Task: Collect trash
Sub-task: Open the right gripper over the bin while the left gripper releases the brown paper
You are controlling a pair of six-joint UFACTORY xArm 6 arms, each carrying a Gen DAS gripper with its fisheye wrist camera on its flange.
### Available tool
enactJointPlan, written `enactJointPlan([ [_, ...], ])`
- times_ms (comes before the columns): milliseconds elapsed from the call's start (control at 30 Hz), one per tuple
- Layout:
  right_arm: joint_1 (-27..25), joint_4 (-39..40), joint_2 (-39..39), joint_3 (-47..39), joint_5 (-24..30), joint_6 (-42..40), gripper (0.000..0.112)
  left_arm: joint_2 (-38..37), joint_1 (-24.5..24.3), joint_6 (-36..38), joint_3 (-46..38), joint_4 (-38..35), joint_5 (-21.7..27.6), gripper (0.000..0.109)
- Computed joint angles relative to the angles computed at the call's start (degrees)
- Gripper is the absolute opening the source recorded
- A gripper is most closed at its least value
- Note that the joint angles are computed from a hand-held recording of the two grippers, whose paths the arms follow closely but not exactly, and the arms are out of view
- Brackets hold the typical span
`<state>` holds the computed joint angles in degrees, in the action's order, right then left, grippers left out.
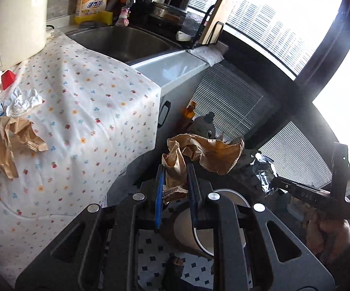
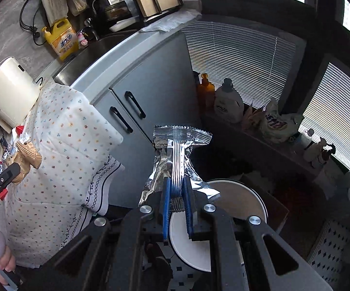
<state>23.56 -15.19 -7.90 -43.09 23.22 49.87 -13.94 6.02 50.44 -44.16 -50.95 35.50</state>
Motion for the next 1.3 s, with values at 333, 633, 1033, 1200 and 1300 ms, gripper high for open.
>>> enactJointPlan([
  [333,-3.0,21.0,-1.58,14.09,-5.94,-19.4,0.023,2.22,-12.41,-7.72,7.13,2.34,-7.24,0.018],
  [633,-6.94,25.59,-6.81,21.22,-6.68,-25.25,0.065,6.49,-19.41,-12.46,10.14,2.81,-10.22,0.018],
  [1033,-13.14,20.44,-20.69,26.58,-1.94,-23.32,0.083,9.94,-26.43,-8.73,8.47,-6.91,-10.27,0.072],
  [1200,-11.23,9.97,-19.51,24.01,-2.03,-14.54,0.095,7.01,-24.12,-11.35,9.46,-4.15,-11.74,0.086],
  [1300,-8.84,9.94,-16.54,20.98,-3.33,-14.02,0.095,4.02,-20.81,-13.12,10.87,-1.6,-12.49,0.093],
])
